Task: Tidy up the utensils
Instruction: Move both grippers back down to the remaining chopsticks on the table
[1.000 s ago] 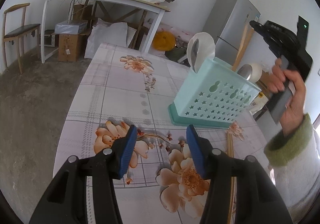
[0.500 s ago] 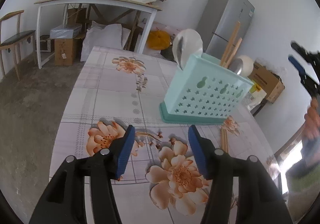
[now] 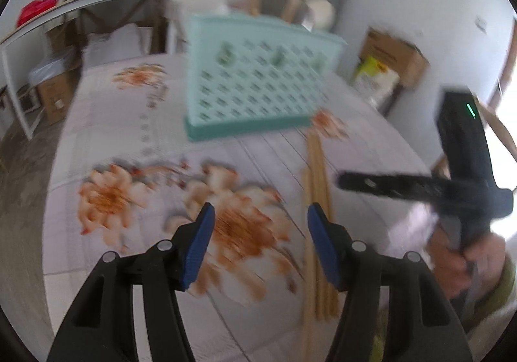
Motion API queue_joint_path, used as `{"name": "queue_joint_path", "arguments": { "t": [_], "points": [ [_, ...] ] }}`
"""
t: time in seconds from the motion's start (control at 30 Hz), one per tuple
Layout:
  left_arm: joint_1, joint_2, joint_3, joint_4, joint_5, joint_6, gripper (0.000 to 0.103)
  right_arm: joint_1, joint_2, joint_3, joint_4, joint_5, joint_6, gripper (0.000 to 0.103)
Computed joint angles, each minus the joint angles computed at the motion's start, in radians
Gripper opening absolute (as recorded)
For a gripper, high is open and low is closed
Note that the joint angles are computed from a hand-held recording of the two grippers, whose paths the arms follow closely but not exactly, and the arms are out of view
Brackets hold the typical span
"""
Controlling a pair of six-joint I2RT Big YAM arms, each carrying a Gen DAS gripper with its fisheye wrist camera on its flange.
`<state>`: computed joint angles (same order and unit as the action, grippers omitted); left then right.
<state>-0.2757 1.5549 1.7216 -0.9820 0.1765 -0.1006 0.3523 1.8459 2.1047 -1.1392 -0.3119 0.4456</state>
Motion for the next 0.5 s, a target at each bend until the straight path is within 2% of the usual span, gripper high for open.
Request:
{"name": "queue_joint_path", "arguments": {
  "t": [0.17, 0.27, 0.5],
  "points": [
    [-0.040, 0.000, -0.018, -0.058, -0.032, 0.059, 0.035, 0.023, 0.033, 0.037, -0.035, 0.036, -0.021, 0.027],
    [-0.048, 0.005, -0.022, -0.078, -0.036, 0.065, 0.029, 0.031, 0.044, 0.048, -0.041, 0.047, -0.032, 0.027],
    [-0.054, 0.016, -0.017, -0.077, -0.050, 0.066, 0.028, 0.054, 0.074, 0.098, -0.072, 0.116, -0.074, 0.026]
  ]
}}
